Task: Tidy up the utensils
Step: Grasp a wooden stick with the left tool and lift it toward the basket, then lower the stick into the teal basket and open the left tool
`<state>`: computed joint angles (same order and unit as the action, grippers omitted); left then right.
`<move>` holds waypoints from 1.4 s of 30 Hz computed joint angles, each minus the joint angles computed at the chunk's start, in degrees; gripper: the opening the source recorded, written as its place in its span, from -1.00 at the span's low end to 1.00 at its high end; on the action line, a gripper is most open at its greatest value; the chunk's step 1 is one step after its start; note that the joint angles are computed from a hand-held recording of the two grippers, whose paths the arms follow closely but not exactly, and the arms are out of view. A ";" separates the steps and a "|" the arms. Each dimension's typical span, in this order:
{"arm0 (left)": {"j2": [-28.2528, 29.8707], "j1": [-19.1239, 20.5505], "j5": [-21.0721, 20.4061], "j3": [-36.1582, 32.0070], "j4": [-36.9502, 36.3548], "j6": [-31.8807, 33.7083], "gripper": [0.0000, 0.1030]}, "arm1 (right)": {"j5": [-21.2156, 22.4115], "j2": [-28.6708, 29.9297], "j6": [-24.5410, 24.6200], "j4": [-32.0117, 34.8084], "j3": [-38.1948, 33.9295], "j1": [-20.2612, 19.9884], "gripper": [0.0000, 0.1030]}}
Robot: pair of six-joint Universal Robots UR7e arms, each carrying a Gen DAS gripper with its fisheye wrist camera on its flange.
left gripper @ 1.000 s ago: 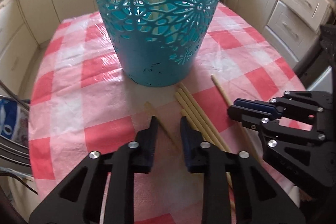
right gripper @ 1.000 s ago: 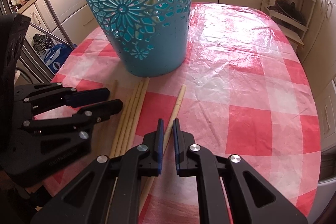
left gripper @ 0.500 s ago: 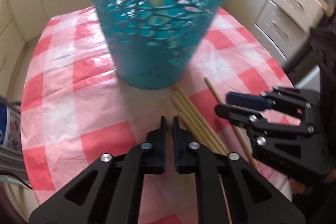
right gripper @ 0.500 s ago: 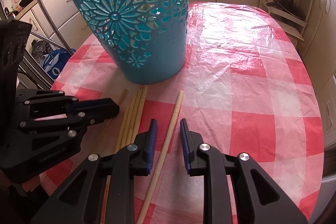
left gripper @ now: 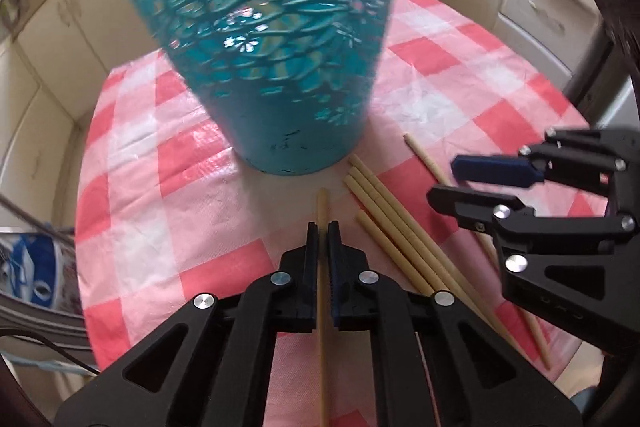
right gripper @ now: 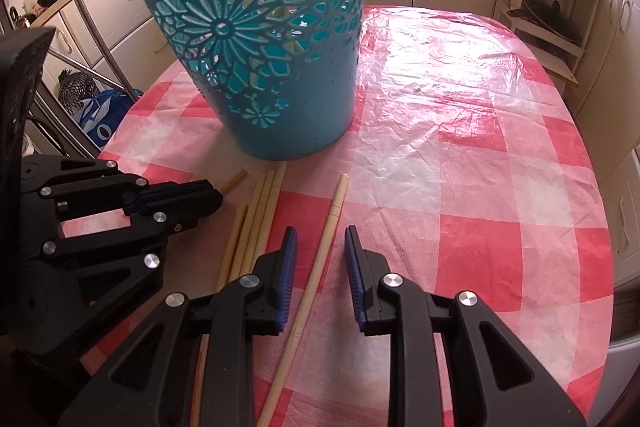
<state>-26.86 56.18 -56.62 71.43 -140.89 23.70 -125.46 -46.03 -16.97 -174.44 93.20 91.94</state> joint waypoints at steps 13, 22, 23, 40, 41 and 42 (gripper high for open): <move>-8.55 2.92 -39.05 -4.90 -6.23 4.01 -0.91 | 2.01 -1.12 2.47 0.97 0.62 -0.68 -0.50; 0.55 1.27 -35.03 -13.27 -37.97 -6.54 -0.91 | 2.44 -1.15 1.46 -0.49 1.13 -0.88 -0.49; 1.57 1.26 -34.64 -14.27 -39.44 -7.60 -0.91 | 2.37 -1.10 1.28 -0.76 1.22 -0.83 -0.49; 10.06 0.51 -18.69 -22.83 -45.10 -5.75 -0.91 | 4.04 -2.19 2.92 0.85 1.54 -1.31 -0.44; 9.91 0.37 -18.32 -22.17 -44.72 -5.57 -0.91 | 4.08 -2.29 2.95 1.02 1.51 -1.36 -0.43; 9.49 0.31 -17.83 -21.48 -43.74 -5.47 -0.91 | 4.02 -2.32 3.00 1.13 1.47 -1.36 -0.43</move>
<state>-17.37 56.48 -74.45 49.95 -184.64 18.22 -121.44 -48.35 -13.97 -173.31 94.67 90.58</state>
